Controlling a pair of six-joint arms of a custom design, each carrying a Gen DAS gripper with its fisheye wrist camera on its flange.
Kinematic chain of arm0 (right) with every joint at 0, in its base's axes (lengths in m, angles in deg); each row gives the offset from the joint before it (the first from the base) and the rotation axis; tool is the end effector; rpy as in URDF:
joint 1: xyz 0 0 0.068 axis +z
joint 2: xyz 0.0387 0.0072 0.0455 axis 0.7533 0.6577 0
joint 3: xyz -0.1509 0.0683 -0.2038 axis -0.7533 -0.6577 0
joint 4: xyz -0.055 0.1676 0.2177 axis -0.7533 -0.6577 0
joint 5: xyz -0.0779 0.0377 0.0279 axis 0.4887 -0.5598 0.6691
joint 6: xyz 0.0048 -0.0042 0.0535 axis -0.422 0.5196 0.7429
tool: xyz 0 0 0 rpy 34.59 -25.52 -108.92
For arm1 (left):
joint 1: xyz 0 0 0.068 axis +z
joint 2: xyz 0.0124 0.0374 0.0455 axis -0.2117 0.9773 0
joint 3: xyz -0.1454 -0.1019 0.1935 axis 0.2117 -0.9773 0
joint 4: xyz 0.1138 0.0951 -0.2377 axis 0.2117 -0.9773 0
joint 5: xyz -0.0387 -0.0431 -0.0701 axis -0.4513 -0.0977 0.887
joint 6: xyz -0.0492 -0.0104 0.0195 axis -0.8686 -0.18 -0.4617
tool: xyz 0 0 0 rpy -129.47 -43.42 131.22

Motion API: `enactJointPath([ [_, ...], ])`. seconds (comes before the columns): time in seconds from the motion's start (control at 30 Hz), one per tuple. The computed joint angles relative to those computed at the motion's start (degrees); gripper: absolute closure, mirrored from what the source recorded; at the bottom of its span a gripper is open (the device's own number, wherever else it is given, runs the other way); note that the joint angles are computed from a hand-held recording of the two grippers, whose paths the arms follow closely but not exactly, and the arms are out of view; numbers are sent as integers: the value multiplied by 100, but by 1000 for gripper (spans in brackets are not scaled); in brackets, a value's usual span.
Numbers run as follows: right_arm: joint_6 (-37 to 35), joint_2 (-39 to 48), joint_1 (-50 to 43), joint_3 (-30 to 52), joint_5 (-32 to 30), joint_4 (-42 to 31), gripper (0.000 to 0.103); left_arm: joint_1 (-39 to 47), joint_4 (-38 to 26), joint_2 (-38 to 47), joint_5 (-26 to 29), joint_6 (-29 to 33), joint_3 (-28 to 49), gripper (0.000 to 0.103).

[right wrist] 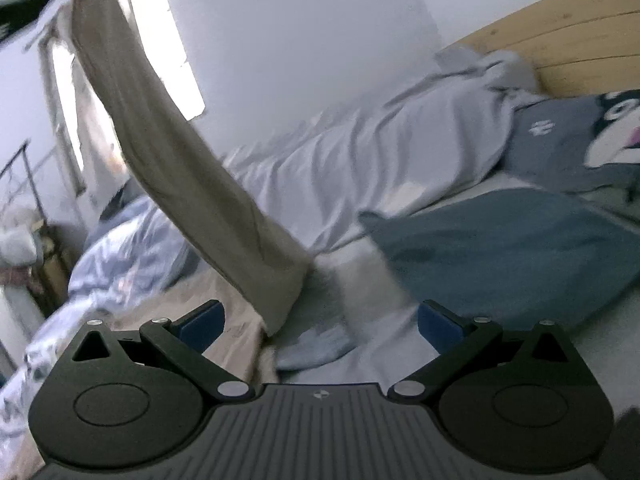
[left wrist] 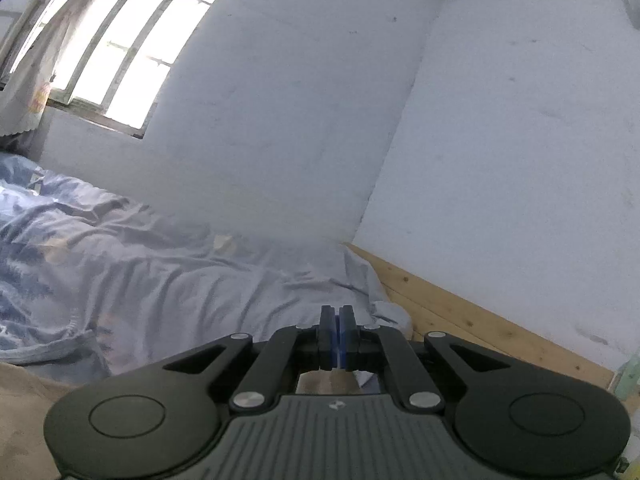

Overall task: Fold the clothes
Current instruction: 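Lift the held sleeve high with the left tool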

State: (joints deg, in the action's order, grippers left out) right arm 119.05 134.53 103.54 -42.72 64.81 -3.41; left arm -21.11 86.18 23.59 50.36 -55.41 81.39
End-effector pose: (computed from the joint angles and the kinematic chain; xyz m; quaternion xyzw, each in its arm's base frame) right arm 0.1488 0.1550 0.0867 0.2740 0.7699 0.0254 0.5758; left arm 0.3065 -0.0755 0.3264 0.2324 0.7027 -0.4395 0.5090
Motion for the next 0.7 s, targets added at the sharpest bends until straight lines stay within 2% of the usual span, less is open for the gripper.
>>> enactJointPath([
  [0.07,-801,783,-392,171,-422,1237,0,35,-103,266,-1,-38,344,103],
  [0.13,-1417,1424,-732,442,-840,1998,0,88,-191,508,60,-102,710,103],
  [0.33,-2634,2571,-1345,1188,-1524,3133,0,124,-243,1029,247,-372,1702,103],
  [0.47,-3249,3146,-1779,1574,-1918,3595,0,177,-236,1378,261,-481,2310,103],
  [0.7,-3204,3862,-2080,2268,-2286,3418,0,447,62,2011,254,-953,2966,103],
])
